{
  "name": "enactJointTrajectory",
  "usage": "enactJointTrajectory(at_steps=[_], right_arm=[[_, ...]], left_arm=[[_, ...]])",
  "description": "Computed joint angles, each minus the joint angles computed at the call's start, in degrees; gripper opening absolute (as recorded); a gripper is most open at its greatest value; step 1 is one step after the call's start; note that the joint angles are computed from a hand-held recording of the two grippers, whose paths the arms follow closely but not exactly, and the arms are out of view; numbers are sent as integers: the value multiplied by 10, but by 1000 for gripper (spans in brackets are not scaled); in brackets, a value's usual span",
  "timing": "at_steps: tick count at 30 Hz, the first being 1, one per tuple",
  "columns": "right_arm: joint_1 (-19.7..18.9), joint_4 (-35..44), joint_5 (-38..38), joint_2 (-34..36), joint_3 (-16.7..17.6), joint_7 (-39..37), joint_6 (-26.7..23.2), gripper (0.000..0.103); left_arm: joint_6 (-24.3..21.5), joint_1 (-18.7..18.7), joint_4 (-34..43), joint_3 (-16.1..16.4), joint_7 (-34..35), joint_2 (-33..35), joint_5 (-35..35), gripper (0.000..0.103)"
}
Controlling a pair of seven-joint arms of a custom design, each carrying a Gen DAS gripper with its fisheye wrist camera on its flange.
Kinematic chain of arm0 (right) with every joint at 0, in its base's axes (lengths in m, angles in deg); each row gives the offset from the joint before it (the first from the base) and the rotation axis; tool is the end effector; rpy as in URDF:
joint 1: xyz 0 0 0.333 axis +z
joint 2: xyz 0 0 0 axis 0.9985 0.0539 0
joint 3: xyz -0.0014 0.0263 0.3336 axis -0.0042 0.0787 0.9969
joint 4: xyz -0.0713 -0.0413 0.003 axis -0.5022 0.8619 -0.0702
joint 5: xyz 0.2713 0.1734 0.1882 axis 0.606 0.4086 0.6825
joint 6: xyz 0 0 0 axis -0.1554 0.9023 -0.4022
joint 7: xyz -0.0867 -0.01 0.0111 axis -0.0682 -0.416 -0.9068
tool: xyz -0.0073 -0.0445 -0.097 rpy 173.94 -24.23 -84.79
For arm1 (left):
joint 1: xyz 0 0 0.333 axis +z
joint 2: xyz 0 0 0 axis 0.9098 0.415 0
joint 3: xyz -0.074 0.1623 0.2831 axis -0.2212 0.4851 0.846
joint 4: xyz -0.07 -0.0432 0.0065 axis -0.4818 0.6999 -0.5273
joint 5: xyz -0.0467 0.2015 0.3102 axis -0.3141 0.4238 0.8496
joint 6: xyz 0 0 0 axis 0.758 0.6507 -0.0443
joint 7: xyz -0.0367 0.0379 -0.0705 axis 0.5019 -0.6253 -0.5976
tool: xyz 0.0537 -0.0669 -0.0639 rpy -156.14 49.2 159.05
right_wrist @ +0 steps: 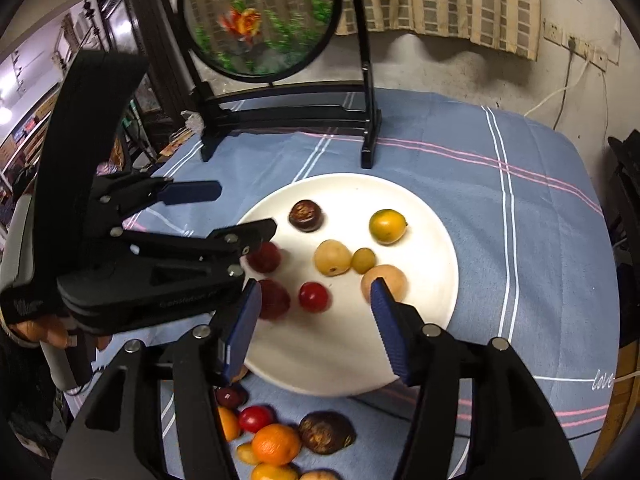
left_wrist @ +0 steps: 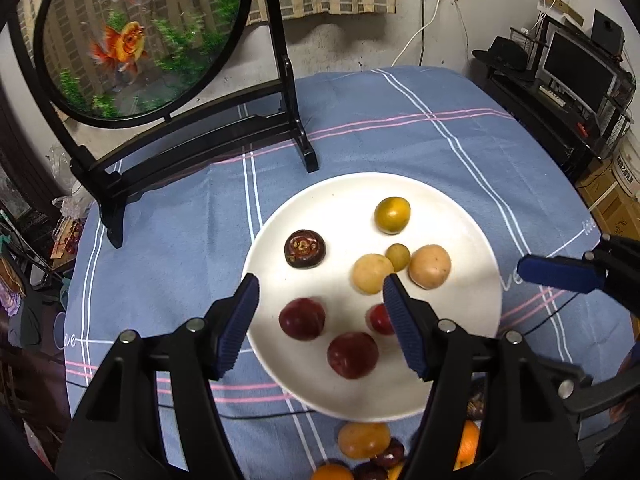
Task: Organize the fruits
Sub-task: 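Move both open tools back over the fruit cluster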
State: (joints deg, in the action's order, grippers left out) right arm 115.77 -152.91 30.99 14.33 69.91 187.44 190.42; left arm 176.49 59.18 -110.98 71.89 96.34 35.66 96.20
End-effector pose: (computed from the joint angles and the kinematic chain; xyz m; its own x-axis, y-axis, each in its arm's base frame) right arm 0.5177 0.3651 0.5230 0.4152 -0.8891 -0.1928 -0.7695 -0.2302 -0.5957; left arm 0.5653 -0.1669 0.5075 -0.2467 -0.9654 -0.0846 -0.7843 0.2501 -0.5677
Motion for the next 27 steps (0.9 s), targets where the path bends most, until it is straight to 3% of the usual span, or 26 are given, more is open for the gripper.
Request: enactJointTrajectory(at_steps=[7, 13, 15, 19, 25, 27], right_arm=[[5, -109, 37, -79, 20, 19, 58, 61], [33, -196, 103, -112, 59, -20, 54, 61], [48, -201, 150, -105, 66, -57, 35, 61], [63, -192, 138, -71, 73, -32, 5, 61], [76, -167, 107, -30, 62, 14, 2, 61], [75, -156, 109, -20, 61, 12, 9, 49]], left_arm=[[33, 8, -98, 10, -27, -79, -7, 77], [9, 27, -178, 31, -57, -128, -22, 79], [10, 32, -201, 38, -59, -143, -25, 79], [4, 37, -246, 48, -56, -179, -30, 80], [-3, 34, -283, 56, -43, -213, -37, 80], [-3, 32, -290, 57, -37, -216, -40, 81]])
